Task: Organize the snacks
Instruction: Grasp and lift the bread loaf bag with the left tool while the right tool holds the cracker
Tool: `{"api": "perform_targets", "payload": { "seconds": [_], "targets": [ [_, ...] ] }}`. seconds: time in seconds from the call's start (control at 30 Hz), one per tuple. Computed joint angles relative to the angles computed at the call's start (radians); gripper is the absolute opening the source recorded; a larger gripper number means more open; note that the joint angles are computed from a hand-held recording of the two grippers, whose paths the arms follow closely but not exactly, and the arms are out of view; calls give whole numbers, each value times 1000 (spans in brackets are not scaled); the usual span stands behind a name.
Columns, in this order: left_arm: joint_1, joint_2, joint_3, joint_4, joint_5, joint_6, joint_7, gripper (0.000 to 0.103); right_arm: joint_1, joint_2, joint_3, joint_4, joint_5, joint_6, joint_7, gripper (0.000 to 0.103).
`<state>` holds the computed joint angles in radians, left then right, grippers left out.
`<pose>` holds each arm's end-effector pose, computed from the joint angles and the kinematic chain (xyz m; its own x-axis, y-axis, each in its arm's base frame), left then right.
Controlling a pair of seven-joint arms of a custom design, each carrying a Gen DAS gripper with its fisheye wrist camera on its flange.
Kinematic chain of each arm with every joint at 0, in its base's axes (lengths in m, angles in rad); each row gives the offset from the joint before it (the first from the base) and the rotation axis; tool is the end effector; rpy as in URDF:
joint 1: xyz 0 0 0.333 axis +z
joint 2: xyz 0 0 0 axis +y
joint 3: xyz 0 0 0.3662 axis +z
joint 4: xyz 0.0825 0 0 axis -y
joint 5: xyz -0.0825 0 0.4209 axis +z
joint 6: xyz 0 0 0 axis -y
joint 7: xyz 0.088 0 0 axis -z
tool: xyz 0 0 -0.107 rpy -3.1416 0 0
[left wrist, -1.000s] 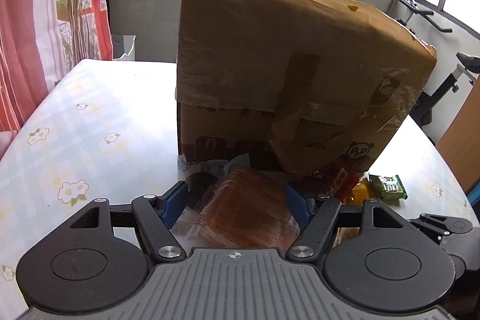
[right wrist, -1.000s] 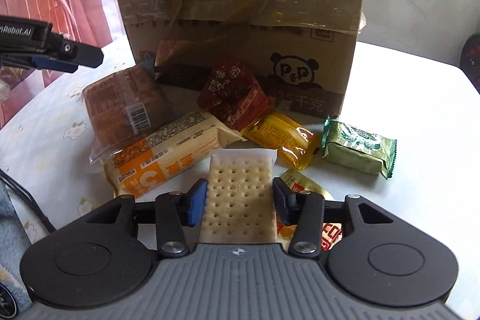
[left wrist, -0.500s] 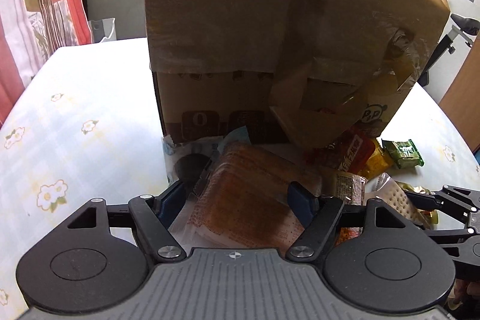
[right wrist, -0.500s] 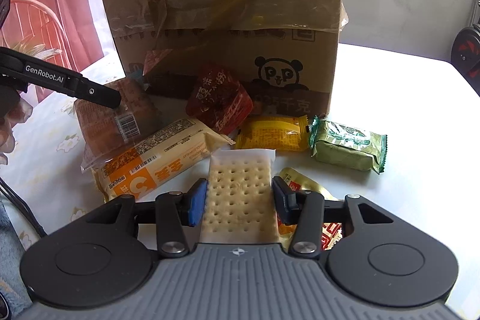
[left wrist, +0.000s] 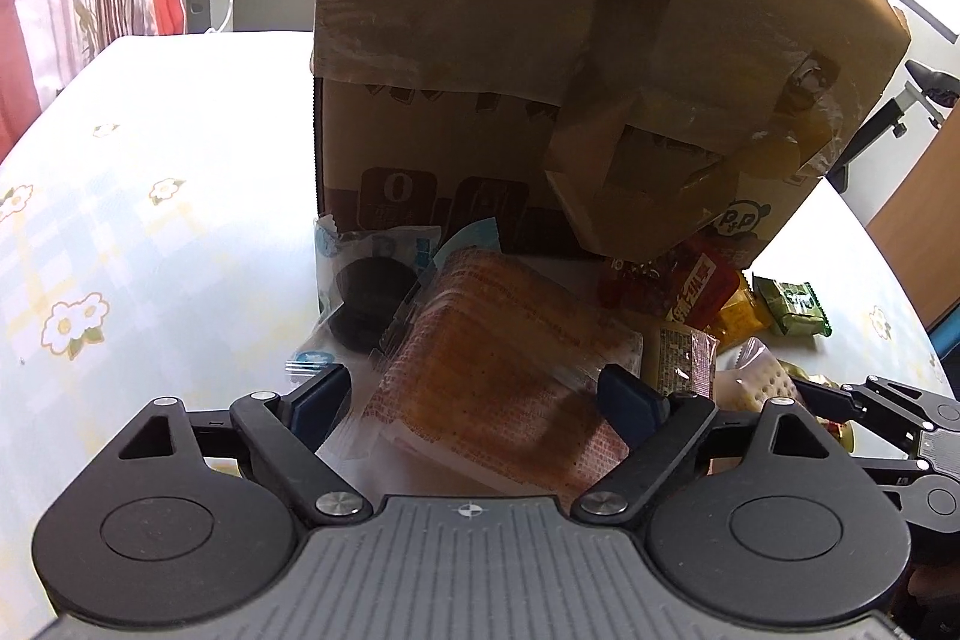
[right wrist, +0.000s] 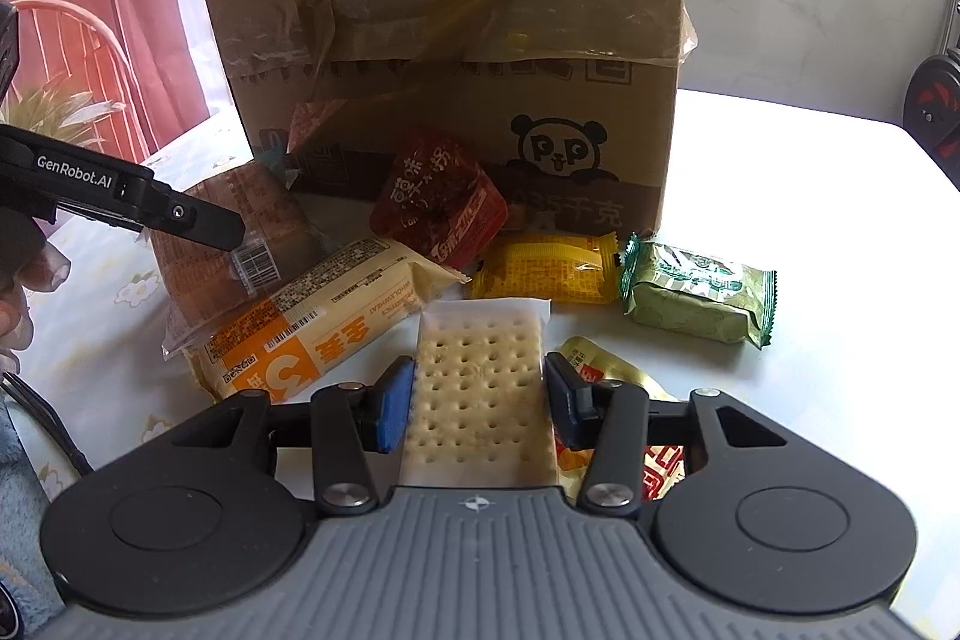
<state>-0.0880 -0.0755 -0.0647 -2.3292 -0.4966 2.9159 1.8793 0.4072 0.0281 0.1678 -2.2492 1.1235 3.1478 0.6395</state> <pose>0.5615 -0.0572 0.4668 -0.0800 -0.9788 0.1884 -0.7893 -0.0532 -0.6118 0.5240 0.2437 0.4462 0.4262 -0.8927 -0.1467 -0.6379 -0.1816 -0.7484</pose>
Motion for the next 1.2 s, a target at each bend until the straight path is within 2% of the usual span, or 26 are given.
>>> {"api": "perform_targets", "payload": {
  "seconds": [0.17,0.33,0.4,0.5,0.57,0.63,0.83,0.97,1.03,1.1,1.13,1.2],
  "targets": [
    [-3,11,9,15,-111,-34,61,95,1,1,0,-1,-6,2,6,49],
    [10,28,10,40,-318,-116,200,96,1,1,0,-2,-18,4,19,49],
    [17,25,1,40,-373,-127,251,90,0,1,0,-2,-27,3,26,49],
    [18,10,-14,26,-383,-94,284,81,0,1,0,-2,-29,2,30,49],
    [9,-2,-11,19,-436,-75,332,66,0,2,0,-3,-32,1,34,49],
    [1,-19,-6,13,-466,-63,362,59,-2,0,-1,-3,-34,-5,38,49],
    [-30,-64,5,-16,-423,2,354,46,-2,-9,-7,1,20,-33,19,49],
    [-64,-95,34,-35,-387,93,334,41,3,-13,-11,-1,25,-33,23,49],
    [-70,-107,36,-51,-329,159,312,40,5,-13,-12,0,30,-30,24,49],
    [-35,-115,3,-74,-209,205,246,40,6,-12,-14,0,23,-30,38,49],
    [-22,-115,-6,-80,-161,207,223,40,6,-11,-14,0,22,-31,44,49],
    [-60,-107,34,-79,-153,177,229,40,5,-11,-14,2,41,-35,27,49]
  ]
}}
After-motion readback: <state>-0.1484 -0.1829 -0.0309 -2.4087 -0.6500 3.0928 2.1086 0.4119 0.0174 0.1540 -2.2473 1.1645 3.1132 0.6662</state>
